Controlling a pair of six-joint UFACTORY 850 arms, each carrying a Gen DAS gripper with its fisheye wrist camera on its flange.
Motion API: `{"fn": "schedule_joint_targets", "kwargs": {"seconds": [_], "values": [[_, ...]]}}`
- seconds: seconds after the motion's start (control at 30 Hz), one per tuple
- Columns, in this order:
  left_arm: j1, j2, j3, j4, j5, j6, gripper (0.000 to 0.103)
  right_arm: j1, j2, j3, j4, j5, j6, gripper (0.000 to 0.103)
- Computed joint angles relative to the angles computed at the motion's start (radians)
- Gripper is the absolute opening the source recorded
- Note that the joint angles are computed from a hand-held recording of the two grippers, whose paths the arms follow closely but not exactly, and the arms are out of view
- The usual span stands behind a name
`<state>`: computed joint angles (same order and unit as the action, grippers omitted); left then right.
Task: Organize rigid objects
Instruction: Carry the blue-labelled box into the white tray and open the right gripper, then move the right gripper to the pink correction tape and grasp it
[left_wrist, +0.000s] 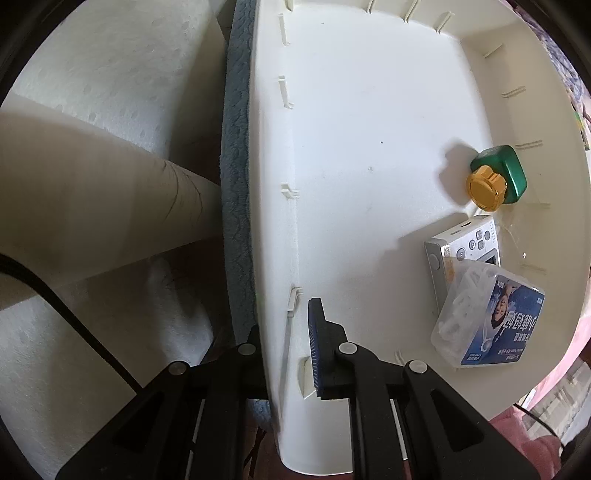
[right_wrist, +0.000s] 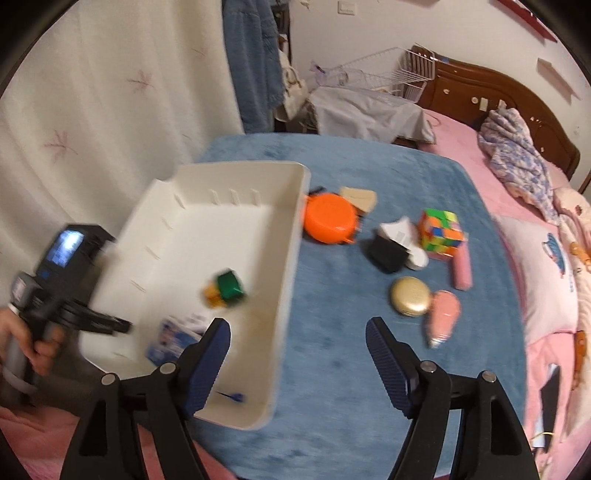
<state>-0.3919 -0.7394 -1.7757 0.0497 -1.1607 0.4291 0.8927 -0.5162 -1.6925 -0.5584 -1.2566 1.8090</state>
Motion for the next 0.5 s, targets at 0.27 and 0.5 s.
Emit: {"fn": "schedule_joint_targets", "kwargs": {"seconds": [0.27, 0.5], "values": [[-0.001, -0.025, -0.037, 0.007, -0.02, -0.045, 0.012, -0.002, 0.134, 0.221, 0.062, 0.016, -0.021, 0.077], [0.004, -0.039, -0.055, 0.015, -0.03, -0.057, 0.012, -0.006, 0.243, 0.4, 0.052, 0.068, -0.038, 0.077]]}}
